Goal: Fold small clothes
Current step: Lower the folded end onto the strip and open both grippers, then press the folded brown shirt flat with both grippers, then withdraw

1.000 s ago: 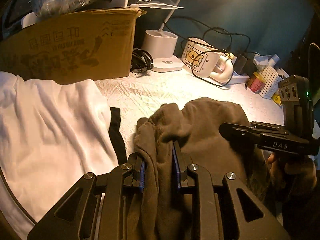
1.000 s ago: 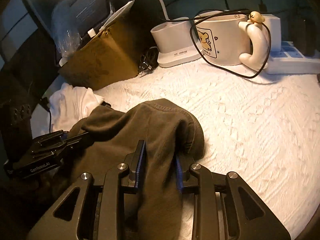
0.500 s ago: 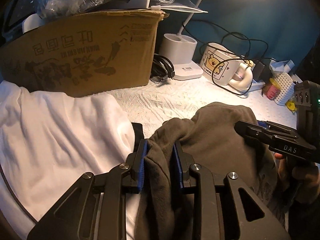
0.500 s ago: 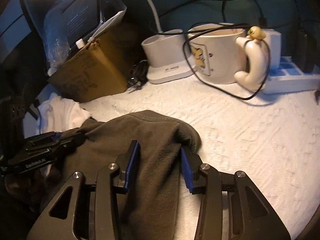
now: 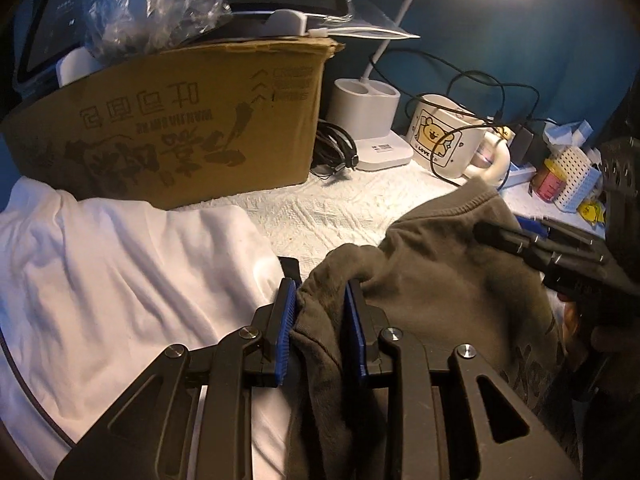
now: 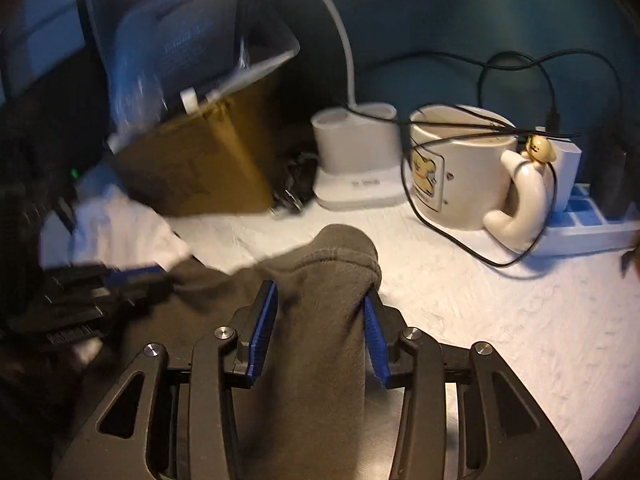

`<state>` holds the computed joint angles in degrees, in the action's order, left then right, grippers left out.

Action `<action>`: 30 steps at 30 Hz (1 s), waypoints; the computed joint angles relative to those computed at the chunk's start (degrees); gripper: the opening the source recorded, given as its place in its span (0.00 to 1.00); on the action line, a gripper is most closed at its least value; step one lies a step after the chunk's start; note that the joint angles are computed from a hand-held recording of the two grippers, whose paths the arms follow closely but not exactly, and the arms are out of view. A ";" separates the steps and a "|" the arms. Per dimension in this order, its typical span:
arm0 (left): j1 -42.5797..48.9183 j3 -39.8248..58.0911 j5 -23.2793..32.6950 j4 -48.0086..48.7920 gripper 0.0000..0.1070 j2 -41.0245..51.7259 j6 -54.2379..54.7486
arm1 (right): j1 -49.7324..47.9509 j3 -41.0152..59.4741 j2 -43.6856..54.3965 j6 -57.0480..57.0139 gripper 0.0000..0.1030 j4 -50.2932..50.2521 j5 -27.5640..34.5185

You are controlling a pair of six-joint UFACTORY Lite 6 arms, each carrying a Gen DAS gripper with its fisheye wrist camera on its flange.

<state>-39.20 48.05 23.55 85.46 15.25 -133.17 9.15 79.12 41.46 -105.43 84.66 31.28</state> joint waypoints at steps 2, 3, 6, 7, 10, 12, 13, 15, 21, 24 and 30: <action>-0.17 -0.21 0.13 0.10 0.24 -0.04 -0.48 | -0.27 1.72 2.02 4.07 0.43 -3.14 -2.41; -0.60 -0.24 0.66 -0.67 0.24 -0.21 -0.01 | -0.49 2.42 2.68 6.31 0.45 -4.84 -3.08; -1.78 -0.72 2.07 -2.99 0.24 -1.11 1.48 | -1.50 1.31 1.89 6.02 0.52 -4.10 -3.58; -2.01 -1.23 2.22 -3.43 0.24 -1.64 1.51 | -1.67 0.19 1.15 5.17 0.52 -3.57 -3.96; -3.27 -2.84 3.13 -5.13 0.24 -3.56 1.74 | -2.32 -4.03 -1.40 3.41 0.52 -2.50 -4.51; -4.54 -3.71 4.18 -7.14 0.24 -4.96 2.55 | -2.88 -6.99 -3.13 1.48 0.52 -0.78 -4.63; -5.18 -3.99 4.72 -7.85 0.24 -5.46 2.71 | -3.24 -8.90 -4.37 0.03 0.52 0.53 -4.63; -6.58 -4.53 5.86 -9.36 0.24 -6.52 3.07 | -3.56 -12.45 -6.56 -2.70 0.52 3.19 -5.10; -11.23 -6.06 8.75 -12.74 0.24 -9.28 3.11 | -5.85 -22.63 -13.40 -9.54 0.52 8.59 -4.05; -13.51 -6.46 9.96 -14.39 0.24 -10.16 3.04 | -7.01 -26.75 -16.40 -11.60 0.52 9.31 -3.26; -18.14 -6.42 12.77 -17.46 0.24 -11.68 3.13 | -10.72 -32.96 -20.93 -10.31 0.52 6.02 0.81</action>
<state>-57.34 41.63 36.32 68.01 3.57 -130.04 -1.58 46.17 20.53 -115.74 90.68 32.09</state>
